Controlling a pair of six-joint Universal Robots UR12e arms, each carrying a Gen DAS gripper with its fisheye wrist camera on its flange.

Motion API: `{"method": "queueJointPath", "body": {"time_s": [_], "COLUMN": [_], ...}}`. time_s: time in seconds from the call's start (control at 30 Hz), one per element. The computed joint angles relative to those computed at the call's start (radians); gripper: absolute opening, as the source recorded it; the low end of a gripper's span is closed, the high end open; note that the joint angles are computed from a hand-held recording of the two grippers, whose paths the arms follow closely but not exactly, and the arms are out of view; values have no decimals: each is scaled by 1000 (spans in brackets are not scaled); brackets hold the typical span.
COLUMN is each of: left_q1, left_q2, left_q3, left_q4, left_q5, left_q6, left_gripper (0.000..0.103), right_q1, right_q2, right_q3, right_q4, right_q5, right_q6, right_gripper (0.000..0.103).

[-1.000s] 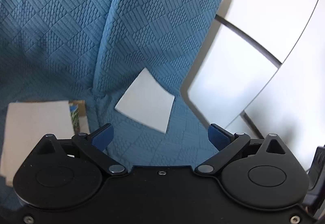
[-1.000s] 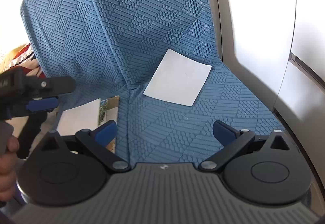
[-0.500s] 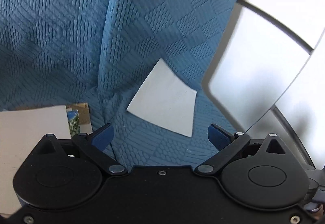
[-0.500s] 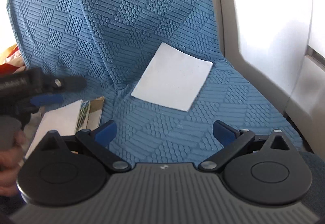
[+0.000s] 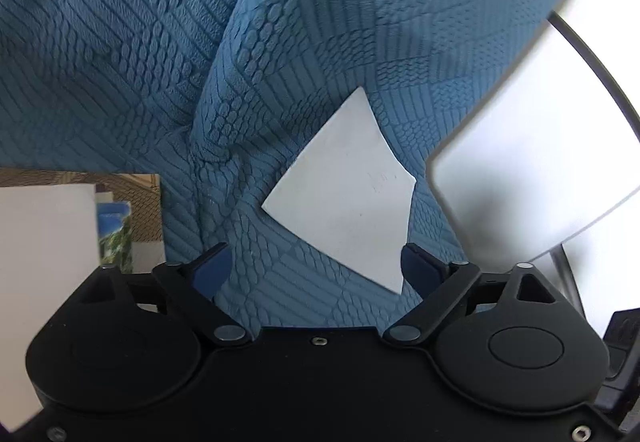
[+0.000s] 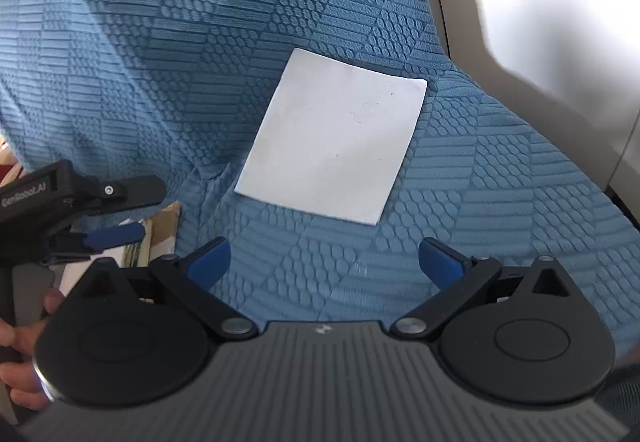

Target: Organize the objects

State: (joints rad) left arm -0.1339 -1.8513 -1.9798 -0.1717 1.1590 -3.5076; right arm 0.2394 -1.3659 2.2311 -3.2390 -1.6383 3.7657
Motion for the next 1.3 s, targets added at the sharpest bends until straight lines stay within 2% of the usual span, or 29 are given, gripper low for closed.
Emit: {"method": "queueJointPath", "body": {"time_s": [0.07, 0.1, 0.13, 0.17, 0.23, 0.33, 0.37, 0.4, 0.5, 0.6, 0.77, 0.87, 0.97, 1.17, 1.2, 1.3], "left_q1": [4, 4, 4, 4, 7, 7, 5, 4, -2, -10, -30, -29, -19, 10, 22, 68], "left_q2": [-20, -30, -38, -48, -67, -95, -104, -111, -128, -143, -167, -178, -188, -198, -201, -227], "left_q3": [21, 31, 41, 52, 72, 98, 104, 107, 118, 132, 145, 146, 148, 144, 142, 135], "left_q4": [-14, -20, -28, -39, -64, -89, -89, -82, -76, -76, -51, -33, -21, -3, 1, 28], "left_q5": [-15, -16, -18, -23, -45, -53, -46, -35, -11, 4, 72, 66, 13, -94, -133, -346], "left_q6": [0, 10, 23, 35, 45, 49, 43, 30, 4, 29, 81, 86, 66, -51, -91, -239], "left_gripper": [81, 76, 71, 68, 56, 49, 47, 42, 41, 38, 40, 40, 40, 41, 41, 41], "right_q1": [-16, -22, -25, -30, -41, -56, -61, -65, -76, -76, -72, -75, -77, -86, -87, -89], "right_q2": [14, 20, 25, 32, 46, 63, 68, 73, 88, 99, 110, 115, 120, 130, 132, 135], "right_q3": [-9, -15, -24, -31, -41, -51, -54, -57, -64, -66, -76, -78, -82, -76, -74, -71], "right_q4": [-4, 0, 17, 23, 23, 27, 25, 26, 13, 0, 11, 10, 6, -30, -37, -51], "right_q5": [28, 35, 29, 28, 36, 49, 55, 61, 90, 97, 103, 112, 127, 143, 145, 148], "right_q6": [14, 19, 21, 22, 31, 37, 38, 39, 45, 46, 35, 49, 64, 116, 125, 139], "right_gripper": [88, 76, 70, 68, 50, 33, 30, 29, 29, 29, 29, 29, 28, 26, 26, 25]}}
